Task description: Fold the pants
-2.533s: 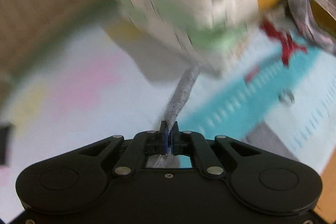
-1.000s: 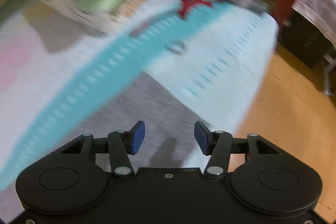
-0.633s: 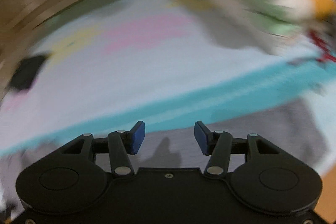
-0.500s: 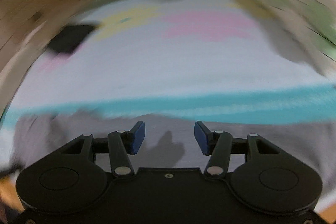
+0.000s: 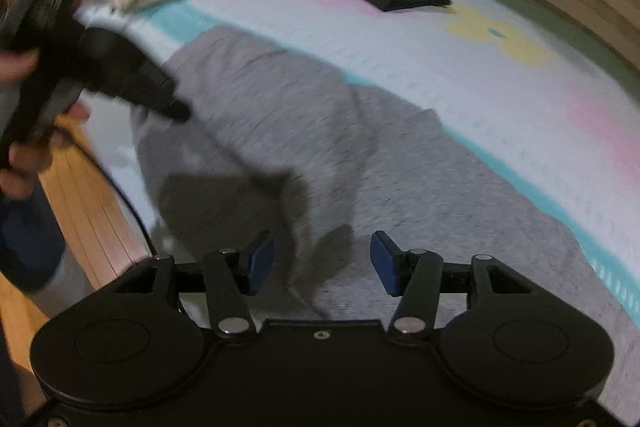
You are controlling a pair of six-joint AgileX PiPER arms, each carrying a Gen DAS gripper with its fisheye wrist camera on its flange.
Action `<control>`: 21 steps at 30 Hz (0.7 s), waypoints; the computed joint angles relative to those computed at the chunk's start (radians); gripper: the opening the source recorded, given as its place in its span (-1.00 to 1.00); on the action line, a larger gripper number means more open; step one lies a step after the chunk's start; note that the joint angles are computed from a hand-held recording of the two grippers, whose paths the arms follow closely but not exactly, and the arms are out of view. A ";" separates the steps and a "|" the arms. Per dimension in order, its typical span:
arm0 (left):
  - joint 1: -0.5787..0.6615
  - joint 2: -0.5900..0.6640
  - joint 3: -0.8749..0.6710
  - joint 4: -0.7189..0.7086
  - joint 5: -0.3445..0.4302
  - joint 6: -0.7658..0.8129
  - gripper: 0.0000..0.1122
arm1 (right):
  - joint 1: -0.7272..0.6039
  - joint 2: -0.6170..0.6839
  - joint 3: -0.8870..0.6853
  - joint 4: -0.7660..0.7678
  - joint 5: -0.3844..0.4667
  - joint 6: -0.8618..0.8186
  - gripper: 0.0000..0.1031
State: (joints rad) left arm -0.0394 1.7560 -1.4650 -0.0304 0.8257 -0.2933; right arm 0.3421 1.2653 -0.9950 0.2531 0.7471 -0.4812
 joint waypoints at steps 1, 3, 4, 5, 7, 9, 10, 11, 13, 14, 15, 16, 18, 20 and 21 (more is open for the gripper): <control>-0.005 0.005 -0.003 0.007 0.000 -0.001 -0.82 | 0.038 0.003 0.016 -0.048 -0.034 0.039 0.16; -0.013 0.010 -0.005 0.016 -0.003 -0.002 -0.82 | 0.103 0.018 0.047 -0.158 -0.112 0.141 0.15; -0.011 0.011 -0.005 0.007 -0.005 0.006 -0.82 | 0.120 0.023 0.056 -0.190 -0.144 0.173 0.12; -0.006 0.011 -0.005 -0.012 -0.005 0.020 -0.81 | 0.133 0.032 0.063 -0.212 -0.176 0.190 0.04; 0.011 0.013 -0.007 -0.071 -0.003 0.061 -0.81 | 0.148 0.059 0.041 -0.235 -0.174 0.186 -0.82; 0.032 0.011 0.000 -0.144 -0.005 0.104 -0.81 | 0.127 0.048 0.021 -0.188 -0.159 0.165 -0.84; 0.042 0.009 0.009 -0.183 -0.010 0.128 -0.81 | 0.112 0.047 0.015 -0.147 -0.166 0.142 -0.84; 0.050 0.007 0.022 -0.229 -0.020 0.156 -0.81 | 0.101 0.050 0.002 -0.117 -0.159 0.123 -0.84; 0.068 0.017 0.027 -0.302 -0.019 0.200 -0.80 | 0.091 0.054 -0.022 -0.092 -0.134 0.106 -0.83; 0.074 0.025 0.026 -0.338 -0.014 0.217 -0.80 | 0.090 0.054 -0.025 -0.088 -0.134 0.107 -0.83; 0.080 0.028 0.031 -0.372 -0.014 0.234 -0.80 | 0.089 0.058 -0.028 -0.083 -0.133 0.105 -0.83; 0.087 0.028 0.042 -0.416 -0.020 0.260 -0.80 | 0.089 0.062 -0.032 -0.080 -0.126 0.103 -0.83; 0.102 0.021 0.077 -0.504 -0.031 0.316 -0.80 | 0.088 0.064 -0.028 -0.077 -0.126 0.101 -0.83; 0.119 0.009 0.118 -0.576 -0.052 0.357 -0.80 | 0.085 0.067 -0.029 -0.080 -0.119 0.101 -0.82; 0.135 0.003 0.136 -0.616 -0.058 0.379 -0.80 | 0.082 0.070 -0.031 -0.077 -0.113 0.098 -0.82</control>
